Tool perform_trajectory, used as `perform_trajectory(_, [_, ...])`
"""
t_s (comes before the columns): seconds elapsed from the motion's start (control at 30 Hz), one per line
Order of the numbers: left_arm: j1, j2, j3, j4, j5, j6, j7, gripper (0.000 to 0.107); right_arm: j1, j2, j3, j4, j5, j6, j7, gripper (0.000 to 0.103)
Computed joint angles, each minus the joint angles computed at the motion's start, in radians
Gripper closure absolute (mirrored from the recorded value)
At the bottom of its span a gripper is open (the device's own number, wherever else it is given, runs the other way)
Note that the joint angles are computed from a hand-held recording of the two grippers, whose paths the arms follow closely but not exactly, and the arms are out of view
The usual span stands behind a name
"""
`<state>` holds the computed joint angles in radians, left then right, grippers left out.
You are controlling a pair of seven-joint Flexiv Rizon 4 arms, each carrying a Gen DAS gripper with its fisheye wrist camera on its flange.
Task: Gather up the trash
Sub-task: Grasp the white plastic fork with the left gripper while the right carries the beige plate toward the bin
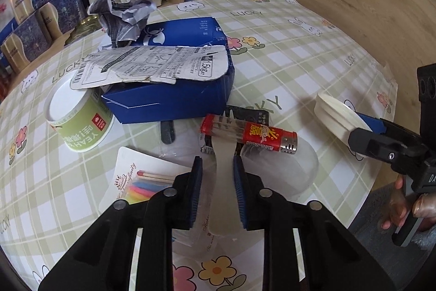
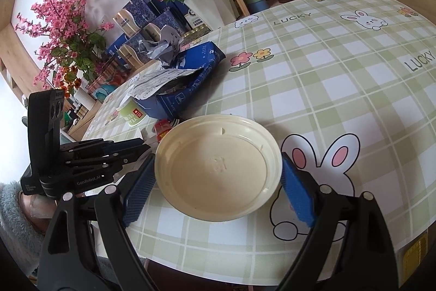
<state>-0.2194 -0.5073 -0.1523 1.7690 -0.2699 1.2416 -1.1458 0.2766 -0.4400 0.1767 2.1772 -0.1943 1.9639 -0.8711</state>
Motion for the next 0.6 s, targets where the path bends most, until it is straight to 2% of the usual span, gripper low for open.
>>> perform_trajectory(0.1, [-0.006, -0.003, 0.004, -0.007, 0.011, -0.007, 0.003, 0.094, 0.005, 0.002, -0.004, 0.000, 0.007, -0.001, 0.001, 0.017])
perform_trajectory(0.2, [0.040, 0.016, -0.059, 0.024, -0.064, -0.005, 0.049, 0.094, 0.007, 0.008, -0.003, 0.002, 0.012, 0.002, 0.002, 0.017])
perform_trajectory(0.3, [0.030, 0.043, -0.046, 0.048, -0.069, 0.025, 0.049, 0.094, 0.010, 0.016, -0.005, 0.007, 0.014, 0.002, -0.001, 0.017])
perform_trajectory(0.47, [-0.019, 0.092, 0.050, 0.065, -0.006, 0.013, -0.069, 0.094, 0.017, 0.027, -0.006, 0.012, 0.026, -0.003, 0.005, 0.017])
perform_trajectory(0.6, [-0.021, 0.143, 0.091, 0.117, 0.038, 0.024, -0.160, 0.094, 0.043, 0.049, -0.020, 0.024, 0.052, -0.002, 0.005, 0.017])
